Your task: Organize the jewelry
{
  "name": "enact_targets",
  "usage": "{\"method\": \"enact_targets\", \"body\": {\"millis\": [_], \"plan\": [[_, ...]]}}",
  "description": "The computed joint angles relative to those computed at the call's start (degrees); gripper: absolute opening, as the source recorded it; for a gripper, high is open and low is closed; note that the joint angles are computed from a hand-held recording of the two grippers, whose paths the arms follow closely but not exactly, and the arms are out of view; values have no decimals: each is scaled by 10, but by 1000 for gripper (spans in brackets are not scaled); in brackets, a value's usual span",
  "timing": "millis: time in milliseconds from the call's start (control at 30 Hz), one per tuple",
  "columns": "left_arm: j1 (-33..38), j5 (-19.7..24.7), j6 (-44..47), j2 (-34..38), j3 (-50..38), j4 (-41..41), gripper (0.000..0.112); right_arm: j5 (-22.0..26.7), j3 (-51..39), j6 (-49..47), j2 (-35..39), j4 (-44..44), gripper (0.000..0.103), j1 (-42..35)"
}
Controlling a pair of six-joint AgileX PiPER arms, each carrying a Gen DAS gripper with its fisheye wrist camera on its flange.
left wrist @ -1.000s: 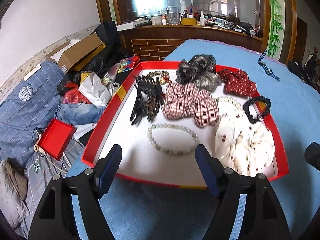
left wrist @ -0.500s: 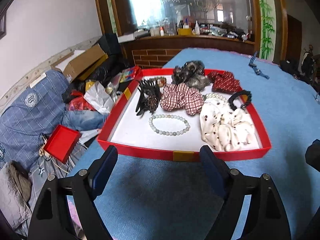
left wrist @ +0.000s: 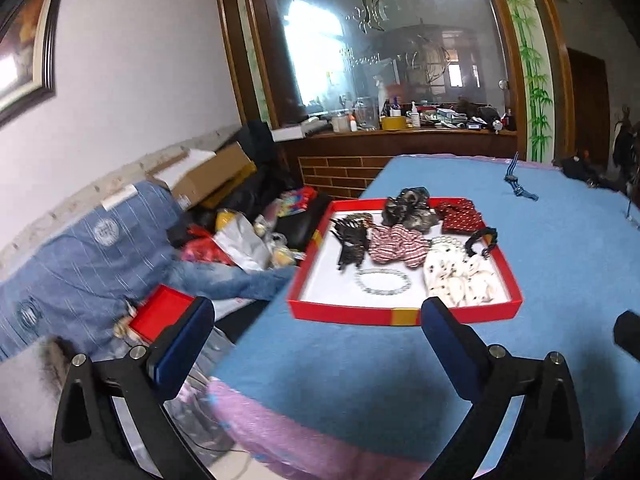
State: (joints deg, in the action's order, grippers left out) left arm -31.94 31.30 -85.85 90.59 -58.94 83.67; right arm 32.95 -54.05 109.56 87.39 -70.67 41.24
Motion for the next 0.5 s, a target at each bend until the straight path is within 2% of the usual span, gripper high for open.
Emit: {"method": "enact_targets", "body": {"millis": [67,167,300,433,500], "plan": [[-3,14,-1,-6,10,9,103,38,-2,19,8,-20,89,22],[6,6,66,-3,0,-49,103,75,-14,7,24,-24,90,45],[-6,60,7,5,16,-17,103,130,-28,-4,39,-35,97,78],[6,35,-34,-15,44,14,103,180,-48,-25,62,-33,101,111],[8,35,-43,-20,48,22,102,182,-56,-37,70,-27,102,115]]}}
